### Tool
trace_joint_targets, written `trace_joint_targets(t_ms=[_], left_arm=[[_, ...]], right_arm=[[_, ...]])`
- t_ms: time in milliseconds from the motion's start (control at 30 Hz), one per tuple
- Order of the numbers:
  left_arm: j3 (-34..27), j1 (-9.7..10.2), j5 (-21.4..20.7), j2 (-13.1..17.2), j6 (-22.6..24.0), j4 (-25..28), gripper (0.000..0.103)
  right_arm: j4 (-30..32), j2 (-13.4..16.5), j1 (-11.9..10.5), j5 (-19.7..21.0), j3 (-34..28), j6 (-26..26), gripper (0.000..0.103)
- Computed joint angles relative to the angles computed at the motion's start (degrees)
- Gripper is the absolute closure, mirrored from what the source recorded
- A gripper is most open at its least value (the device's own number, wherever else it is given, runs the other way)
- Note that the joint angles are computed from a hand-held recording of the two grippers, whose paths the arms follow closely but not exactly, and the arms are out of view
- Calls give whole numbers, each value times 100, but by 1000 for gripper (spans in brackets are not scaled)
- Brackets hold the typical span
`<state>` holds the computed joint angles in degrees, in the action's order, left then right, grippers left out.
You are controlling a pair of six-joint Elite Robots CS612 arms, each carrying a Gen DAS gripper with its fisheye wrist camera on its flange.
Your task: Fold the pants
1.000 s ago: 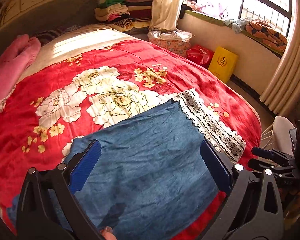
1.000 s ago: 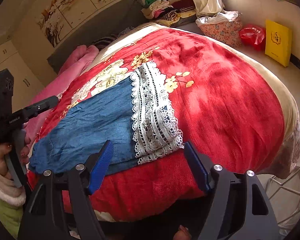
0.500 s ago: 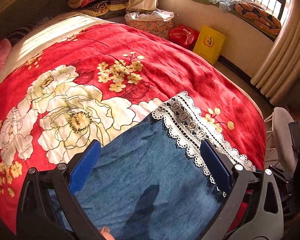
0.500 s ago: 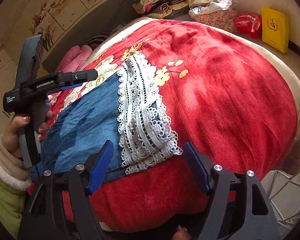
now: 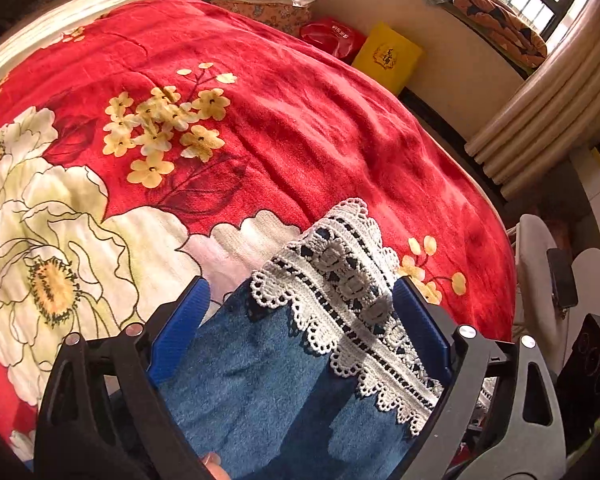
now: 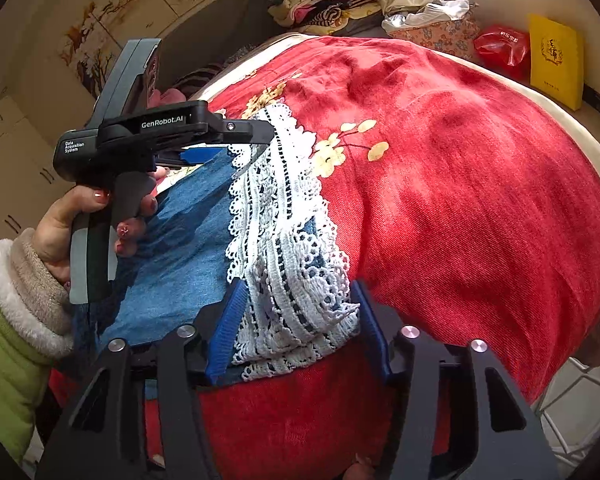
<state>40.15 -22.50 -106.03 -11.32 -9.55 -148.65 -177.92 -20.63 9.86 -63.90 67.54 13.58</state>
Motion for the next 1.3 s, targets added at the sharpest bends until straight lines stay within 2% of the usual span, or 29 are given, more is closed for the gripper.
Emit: trace_joint_targets(t_ms=[100, 133, 167, 267, 400, 600, 700, 800, 900, 1000, 1033, 1167, 1233, 1267, 1300], left_arm=[[-156, 28, -300, 94, -117, 49, 46], [-157, 24, -324, 96, -101, 43, 60], [-164, 24, -350, 95, -72, 85, 73], [-111, 50, -486, 73, -60, 55, 83], [179, 153, -865, -22, -297, -546, 85], [968, 332, -1401, -357, -617, -1971, 85], [1460, 427, -1507, -565, -754, -2648, 85], [1998, 539, -1497, -764, -1081, -3384, 85], [2477, 645, -1405, -901, -1471, -4018, 85], [2782, 759, -1399, -934, -1937, -4427, 85], [2889, 778, -1328, -953, -2031, -4510, 85], [3234, 858, -1176, -997, -2375, -4814, 85], [3337, 876, -1107, -1016, -2498, -4902, 86], [3356, 886, -1135, -1011, -2579, -4962, 77], [3363, 895, -1178, -1004, -2657, -5014, 70]], right_arm=[[-16, 22, -1, 68, -46, -33, 69], [-44, 37, -14, 181, -62, -24, 74], [-115, 52, -23, 271, -72, 35, 74], [-351, 64, -27, 451, -68, 150, 77], [-663, 2, 3, 535, 11, 150, 77], [-1137, -141, 58, 843, 157, 2, 77], [-1329, -186, 113, 1148, 180, -135, 77], [-1358, -212, 214, 1386, 158, -459, 77], [-1098, -226, 345, 1629, 93, -955, 77], [-565, -195, 514, 1661, -44, -1495, 86], [-317, -184, 570, 1650, -93, -1694, 86], [414, -158, 807, 1231, -185, -2319, 86], [273, -165, 832, 1239, -82, -2310, 84], [106, -192, 837, 1162, 9, -2313, 82], [-122, -220, 847, 1020, 120, -2331, 74]])
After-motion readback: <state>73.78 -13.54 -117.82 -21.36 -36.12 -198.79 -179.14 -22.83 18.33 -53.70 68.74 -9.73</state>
